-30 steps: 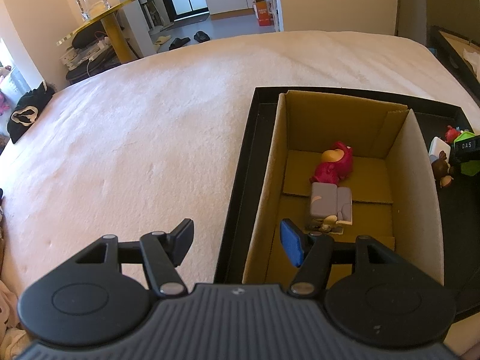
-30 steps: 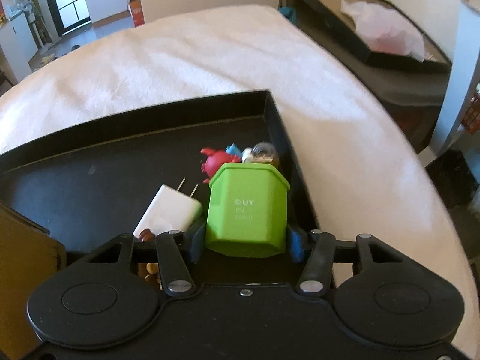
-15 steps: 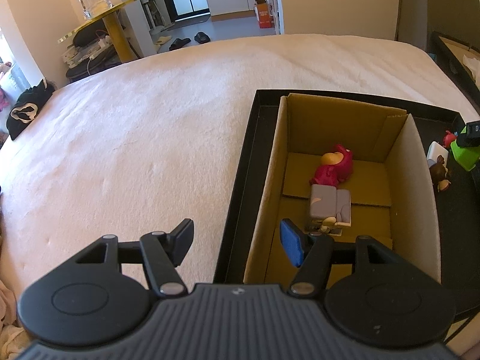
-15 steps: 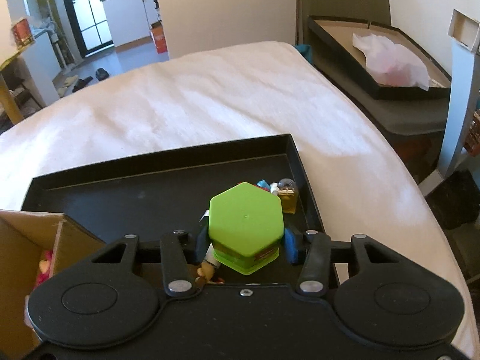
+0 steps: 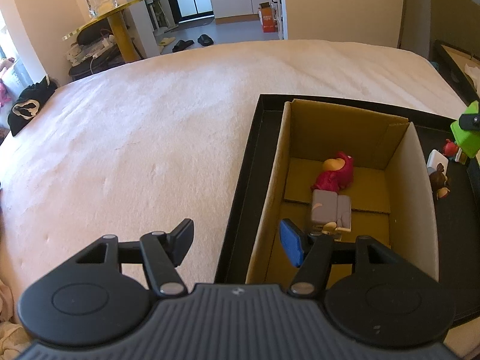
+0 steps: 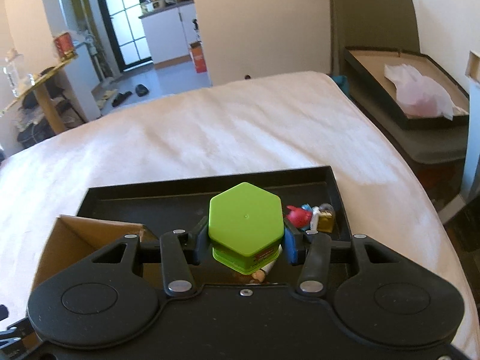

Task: Organize rigid objects
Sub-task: 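Lift the green toy with the right gripper into the cardboard box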

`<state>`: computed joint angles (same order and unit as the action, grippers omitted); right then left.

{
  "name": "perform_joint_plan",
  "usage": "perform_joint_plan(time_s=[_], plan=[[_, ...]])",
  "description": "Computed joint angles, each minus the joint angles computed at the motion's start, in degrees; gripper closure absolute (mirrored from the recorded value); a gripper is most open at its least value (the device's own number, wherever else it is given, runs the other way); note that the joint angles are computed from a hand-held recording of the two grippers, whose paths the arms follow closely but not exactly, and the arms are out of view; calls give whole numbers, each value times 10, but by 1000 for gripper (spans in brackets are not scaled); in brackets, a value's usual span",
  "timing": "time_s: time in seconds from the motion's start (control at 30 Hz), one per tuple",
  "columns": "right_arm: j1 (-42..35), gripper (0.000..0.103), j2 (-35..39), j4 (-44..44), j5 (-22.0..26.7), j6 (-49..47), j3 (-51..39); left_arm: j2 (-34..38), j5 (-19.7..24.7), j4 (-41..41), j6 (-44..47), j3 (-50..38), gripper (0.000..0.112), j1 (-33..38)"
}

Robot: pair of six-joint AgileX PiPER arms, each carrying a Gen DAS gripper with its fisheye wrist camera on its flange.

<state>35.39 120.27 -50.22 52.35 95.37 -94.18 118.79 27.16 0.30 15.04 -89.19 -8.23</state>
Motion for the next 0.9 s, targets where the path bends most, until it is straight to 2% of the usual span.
perform_joint_plan(time_s=[0.33,0.47,0.67,0.77,0.9], plan=[[24,56,8,-23,-15,-48,-42,6,22,-42,23,-17,51,11],[29,56,8,-34,-46,-66,-48,9,29,-62,38,-22,52,17],[31,56,30,-25,-64,-102,-84,9,32,-119,90,-21,55,29],[34,56,51,-3,-56,-137,-117,15,42,-151,116,-28,61,38],[39,56,83,27,-33,-186,-168,33,72,-167,124,-54,80,45]])
